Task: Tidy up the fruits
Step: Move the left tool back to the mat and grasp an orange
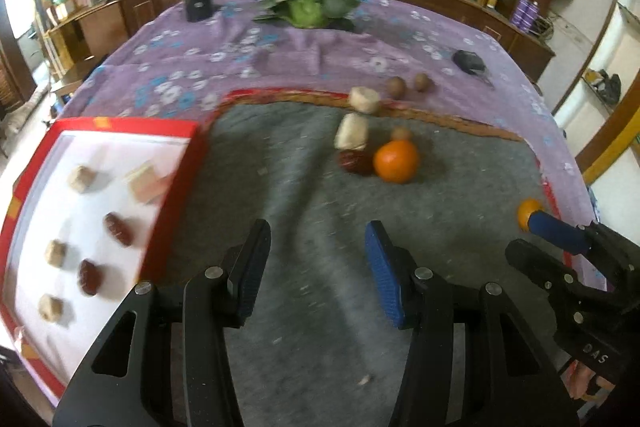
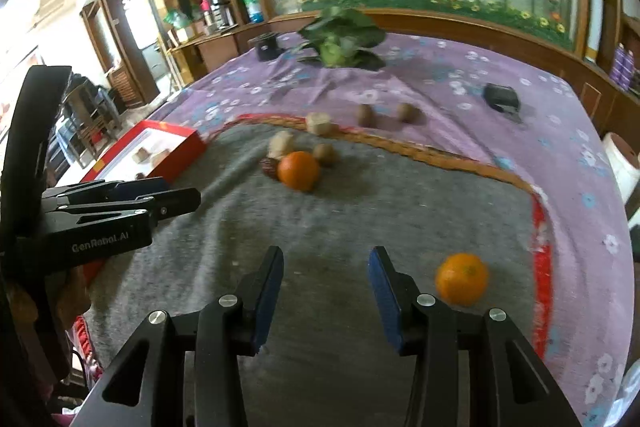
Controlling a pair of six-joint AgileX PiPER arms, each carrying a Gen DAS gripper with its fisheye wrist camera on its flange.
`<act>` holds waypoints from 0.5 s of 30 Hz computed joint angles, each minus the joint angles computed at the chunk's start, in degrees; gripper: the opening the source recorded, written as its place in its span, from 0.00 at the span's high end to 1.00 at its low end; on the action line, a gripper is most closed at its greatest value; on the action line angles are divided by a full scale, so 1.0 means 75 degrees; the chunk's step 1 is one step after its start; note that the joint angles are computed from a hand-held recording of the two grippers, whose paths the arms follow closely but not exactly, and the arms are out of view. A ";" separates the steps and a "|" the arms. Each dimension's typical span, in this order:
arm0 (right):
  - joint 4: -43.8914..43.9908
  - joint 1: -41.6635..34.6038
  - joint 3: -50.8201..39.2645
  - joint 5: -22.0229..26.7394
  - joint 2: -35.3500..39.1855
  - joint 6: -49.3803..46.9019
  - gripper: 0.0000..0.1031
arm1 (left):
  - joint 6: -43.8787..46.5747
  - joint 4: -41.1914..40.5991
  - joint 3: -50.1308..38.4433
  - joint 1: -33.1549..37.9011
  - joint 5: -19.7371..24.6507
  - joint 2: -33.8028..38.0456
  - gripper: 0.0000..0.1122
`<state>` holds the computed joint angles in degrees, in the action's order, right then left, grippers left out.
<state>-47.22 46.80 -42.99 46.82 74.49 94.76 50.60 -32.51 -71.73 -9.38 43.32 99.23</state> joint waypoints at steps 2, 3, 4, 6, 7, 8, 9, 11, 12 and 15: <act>-0.0044 0.0042 0.0243 0.0172 -0.0327 0.0128 0.57 | 0.0005 -0.0064 -0.0043 -0.0273 -0.0081 0.0056 0.56; -0.0051 0.0073 0.0340 0.0272 -0.0477 0.0173 0.56 | 0.0059 -0.0121 -0.0056 -0.0339 -0.0110 0.0070 0.56; -0.0059 0.0121 0.0410 0.0381 -0.0607 0.0218 0.55 | 0.0121 -0.0172 -0.0070 -0.0477 -0.0191 0.0106 0.56; -0.0073 0.0146 0.0562 0.0489 -0.0839 0.0281 0.54 | 0.0146 -0.0149 -0.0129 -0.0725 -0.0321 0.0215 0.56; -0.0080 0.0142 0.0637 0.0530 -0.0956 0.0307 0.54 | 0.0191 -0.0162 -0.0170 -0.0835 -0.0371 0.0278 0.56; -0.0094 0.0114 0.0734 0.0550 -0.1084 0.0326 0.54 | 0.0250 -0.0165 -0.0199 -0.0939 -0.0443 0.0337 0.56; -0.0102 0.0095 0.0795 0.0555 -0.1157 0.0347 0.54 | 0.0229 -0.0056 -0.0218 -0.1098 -0.0605 0.0401 0.56; -0.0087 0.0019 0.0907 0.0506 -0.1277 0.0348 0.54 | 0.0243 0.0039 -0.0315 -0.1251 -0.0681 0.0528 0.56; -0.0072 -0.0057 0.0960 0.0439 -0.1327 0.0314 0.54 | 0.0185 0.0157 -0.0412 -0.1347 -0.0694 0.0636 0.56; -0.0065 -0.0283 0.1114 0.0208 -0.1421 0.0240 0.54 | -0.0087 0.0525 -0.0555 -0.1574 -0.0902 0.0827 0.56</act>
<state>-47.70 44.68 -34.63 48.38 63.83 96.55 49.95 -28.57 -75.89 -21.18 36.55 105.43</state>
